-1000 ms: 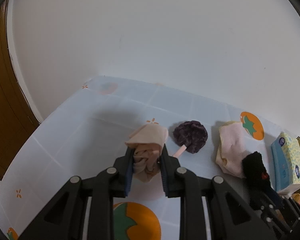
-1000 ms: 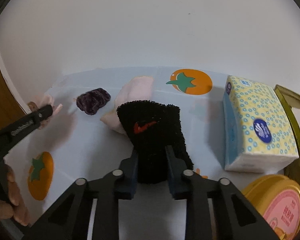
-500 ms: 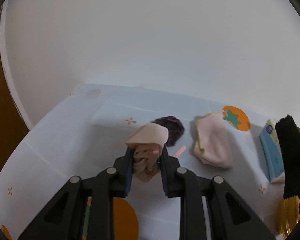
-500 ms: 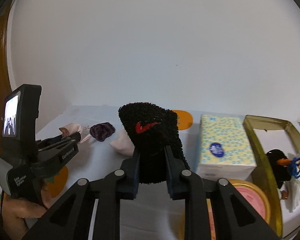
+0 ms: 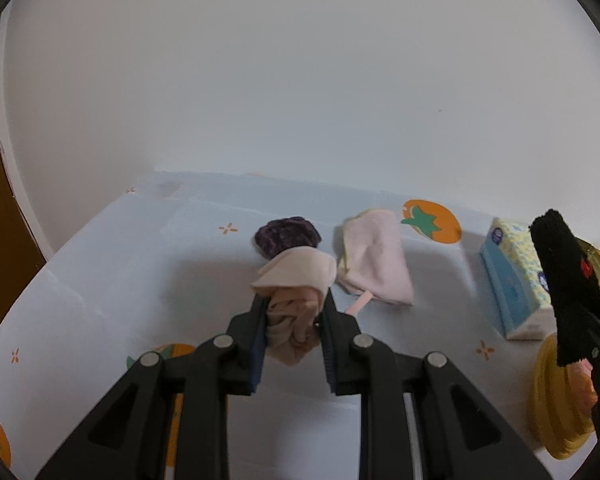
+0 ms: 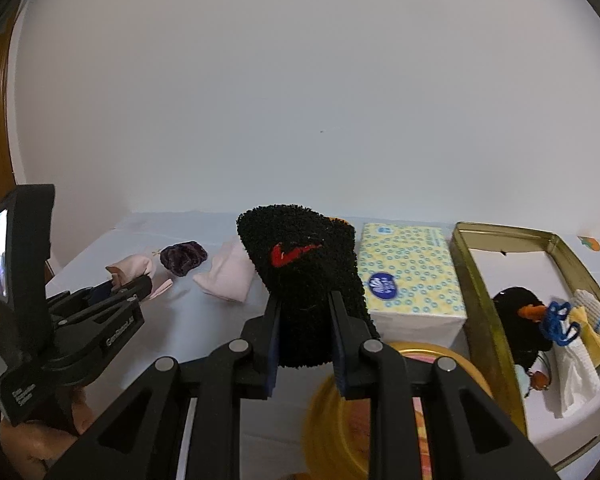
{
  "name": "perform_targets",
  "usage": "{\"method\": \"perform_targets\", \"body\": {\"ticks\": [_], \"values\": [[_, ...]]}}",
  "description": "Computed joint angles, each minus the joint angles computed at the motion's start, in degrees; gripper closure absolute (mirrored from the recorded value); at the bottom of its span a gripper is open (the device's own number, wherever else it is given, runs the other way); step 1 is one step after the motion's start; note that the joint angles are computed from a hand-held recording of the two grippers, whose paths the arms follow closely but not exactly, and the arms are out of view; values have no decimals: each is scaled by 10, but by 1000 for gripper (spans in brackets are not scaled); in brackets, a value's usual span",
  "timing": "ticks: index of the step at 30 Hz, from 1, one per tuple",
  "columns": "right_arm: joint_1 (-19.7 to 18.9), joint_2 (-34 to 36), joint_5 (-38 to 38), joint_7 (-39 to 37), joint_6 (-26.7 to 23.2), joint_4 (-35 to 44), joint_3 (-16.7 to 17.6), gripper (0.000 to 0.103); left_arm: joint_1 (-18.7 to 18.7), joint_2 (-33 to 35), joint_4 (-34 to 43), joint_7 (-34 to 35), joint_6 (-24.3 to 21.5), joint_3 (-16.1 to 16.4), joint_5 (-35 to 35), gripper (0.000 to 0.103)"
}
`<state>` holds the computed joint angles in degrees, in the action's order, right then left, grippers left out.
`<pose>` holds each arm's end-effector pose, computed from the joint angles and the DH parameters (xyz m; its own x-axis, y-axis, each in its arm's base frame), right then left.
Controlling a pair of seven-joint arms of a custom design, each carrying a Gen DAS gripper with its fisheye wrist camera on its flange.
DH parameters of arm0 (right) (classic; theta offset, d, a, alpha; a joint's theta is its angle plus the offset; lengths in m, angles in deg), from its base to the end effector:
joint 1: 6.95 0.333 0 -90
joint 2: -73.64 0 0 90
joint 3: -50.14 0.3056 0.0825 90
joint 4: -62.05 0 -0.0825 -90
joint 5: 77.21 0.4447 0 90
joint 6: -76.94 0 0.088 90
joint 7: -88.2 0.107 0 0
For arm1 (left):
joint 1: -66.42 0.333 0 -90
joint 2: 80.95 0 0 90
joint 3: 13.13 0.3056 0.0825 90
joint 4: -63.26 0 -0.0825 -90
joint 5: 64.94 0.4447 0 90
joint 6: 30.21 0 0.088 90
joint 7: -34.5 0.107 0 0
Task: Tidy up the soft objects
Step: 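Lift the pink sock with the left tool while the right tool holds the black sock, then carry the pink sock and black sock into the gold tin tray and open both tools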
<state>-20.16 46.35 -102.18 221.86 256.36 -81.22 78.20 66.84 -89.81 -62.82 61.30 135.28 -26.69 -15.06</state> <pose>0.4830 0.1819 0.5082 0.0502 -0.9965 -0.0666 -0.4806 0.0344 -0.8763 0.5707 -0.1832 0.4894 0.0744 -0.9959 0.0506 -0.5785 -0.0844 -0.8113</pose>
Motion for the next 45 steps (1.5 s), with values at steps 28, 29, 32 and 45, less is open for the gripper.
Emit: {"method": "perform_targets", "body": {"ticks": [28,29,32,45], "values": [[41,-122,161,-172,85,-143,-95,79,10,-52,-27,-20,-21,-53,43,81],[38,-125,167,-177,87,-147,-93,79,8,-55,-28,-24,-21,-53,48,81],[38,-134,185,-200,97,-159,-102,79,5,-62,-33,-29,-20,-51,56,81],[15,-171,243,-267,120,-194,-115,79,-19,-118,-70,98,18,-36,-66,81]]}}
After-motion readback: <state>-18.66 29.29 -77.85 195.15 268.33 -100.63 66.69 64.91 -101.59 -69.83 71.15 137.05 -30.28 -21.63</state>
